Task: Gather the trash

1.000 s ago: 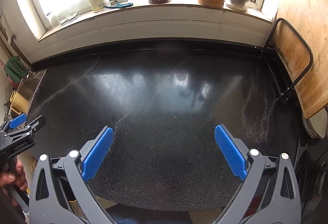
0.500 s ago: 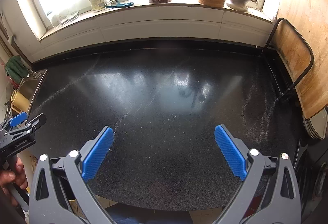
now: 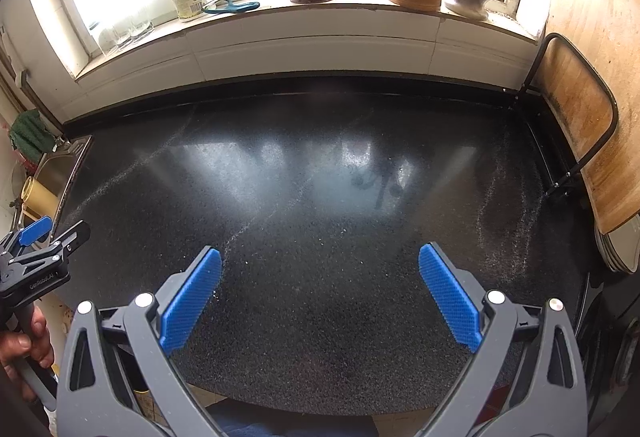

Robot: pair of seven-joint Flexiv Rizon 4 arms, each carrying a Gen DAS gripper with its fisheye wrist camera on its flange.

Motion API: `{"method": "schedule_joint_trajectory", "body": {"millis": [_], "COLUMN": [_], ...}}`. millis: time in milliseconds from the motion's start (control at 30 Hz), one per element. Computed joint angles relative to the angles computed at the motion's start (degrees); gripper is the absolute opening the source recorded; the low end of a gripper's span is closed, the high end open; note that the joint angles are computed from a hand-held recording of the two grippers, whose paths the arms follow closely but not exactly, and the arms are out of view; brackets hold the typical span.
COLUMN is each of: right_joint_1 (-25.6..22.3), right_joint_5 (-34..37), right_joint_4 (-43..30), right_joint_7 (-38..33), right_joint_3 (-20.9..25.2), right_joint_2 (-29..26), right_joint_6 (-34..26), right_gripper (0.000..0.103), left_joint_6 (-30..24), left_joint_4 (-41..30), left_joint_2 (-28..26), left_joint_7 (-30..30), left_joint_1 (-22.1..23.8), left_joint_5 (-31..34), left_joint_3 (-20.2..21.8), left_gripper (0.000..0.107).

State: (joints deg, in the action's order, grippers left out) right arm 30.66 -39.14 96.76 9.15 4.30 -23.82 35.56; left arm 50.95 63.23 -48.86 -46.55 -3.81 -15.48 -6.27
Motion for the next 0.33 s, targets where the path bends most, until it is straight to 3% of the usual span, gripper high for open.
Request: {"method": "schedule_joint_trajectory", "body": {"millis": [333], "right_joint_1": [-2.2], "right_joint_5": [-1.4], "right_joint_4": [3.9], "right_joint_7": [-0.5], "right_joint_3": [-1.2], "right_joint_2": [-0.7], "right_joint_6": [6.2], "right_gripper": [0.096], "left_joint_6": [-3.7], "left_joint_4": [-7.7], "left_joint_2": [-5.8], "left_joint_7": [-1.5], "left_joint_1": [-1.2], "left_joint_5": [1.6], "left_joint_3": [1.2], "left_gripper": [0.096]}}
